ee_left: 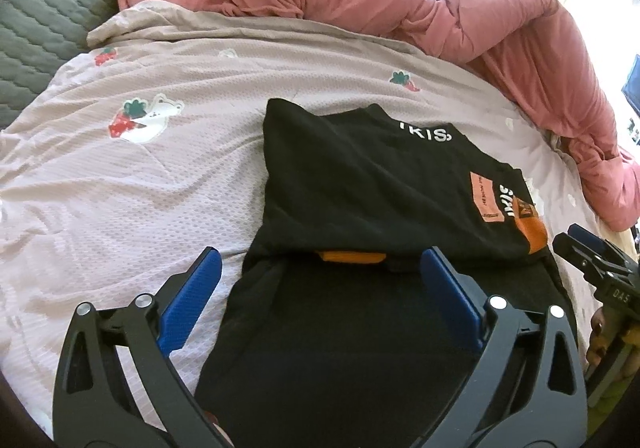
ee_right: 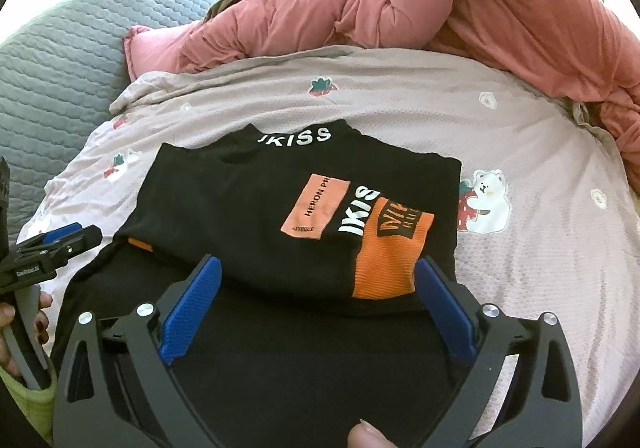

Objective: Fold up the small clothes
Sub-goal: 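Move both open tools back to the hem of the black sweatshirt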

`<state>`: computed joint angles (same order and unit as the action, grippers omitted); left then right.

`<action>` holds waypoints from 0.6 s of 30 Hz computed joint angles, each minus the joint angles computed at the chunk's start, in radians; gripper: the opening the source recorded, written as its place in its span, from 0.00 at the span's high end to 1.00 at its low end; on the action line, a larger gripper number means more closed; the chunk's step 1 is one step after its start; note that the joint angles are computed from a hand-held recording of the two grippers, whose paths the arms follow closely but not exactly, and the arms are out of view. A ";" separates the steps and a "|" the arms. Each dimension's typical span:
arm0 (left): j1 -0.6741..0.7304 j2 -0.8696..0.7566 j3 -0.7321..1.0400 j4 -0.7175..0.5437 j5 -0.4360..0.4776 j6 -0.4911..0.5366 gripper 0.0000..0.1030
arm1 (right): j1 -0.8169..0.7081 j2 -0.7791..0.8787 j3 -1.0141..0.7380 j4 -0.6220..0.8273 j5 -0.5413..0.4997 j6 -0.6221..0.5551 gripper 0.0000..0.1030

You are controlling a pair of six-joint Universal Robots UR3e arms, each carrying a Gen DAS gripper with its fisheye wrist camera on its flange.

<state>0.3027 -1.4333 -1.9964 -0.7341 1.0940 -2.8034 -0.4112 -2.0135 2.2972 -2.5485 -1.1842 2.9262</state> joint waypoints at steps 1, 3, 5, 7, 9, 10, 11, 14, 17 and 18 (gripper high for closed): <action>0.007 0.010 -0.004 -0.005 -0.005 0.003 0.09 | -0.003 -0.009 0.002 0.005 0.002 -0.001 0.06; 0.023 0.034 -0.012 -0.021 -0.016 0.011 0.09 | -0.010 -0.026 0.002 0.019 0.007 -0.006 0.06; 0.034 0.053 -0.021 -0.026 -0.021 0.018 0.09 | -0.016 -0.042 0.002 0.031 0.010 -0.009 0.06; 0.045 0.075 -0.030 -0.035 -0.028 0.025 0.09 | -0.021 -0.059 0.001 0.046 0.013 -0.011 0.06; 0.055 0.096 -0.036 -0.045 -0.032 0.033 0.09 | -0.030 -0.081 0.004 0.062 0.020 -0.016 0.06; 0.059 0.103 -0.038 -0.048 -0.032 0.035 0.09 | -0.035 -0.091 0.004 0.070 0.024 -0.019 0.06; 0.063 0.108 -0.039 -0.052 -0.033 0.038 0.09 | -0.042 -0.105 0.004 0.082 0.030 -0.023 0.06; 0.077 0.136 -0.048 -0.066 -0.039 0.051 0.09 | -0.052 -0.129 0.004 0.104 0.037 -0.030 0.06; 0.090 0.161 -0.056 -0.084 -0.045 0.062 0.09 | -0.067 -0.162 0.006 0.135 0.048 -0.042 0.06; 0.093 0.169 -0.059 -0.089 -0.046 0.065 0.09 | -0.070 -0.171 0.007 0.142 0.050 -0.045 0.06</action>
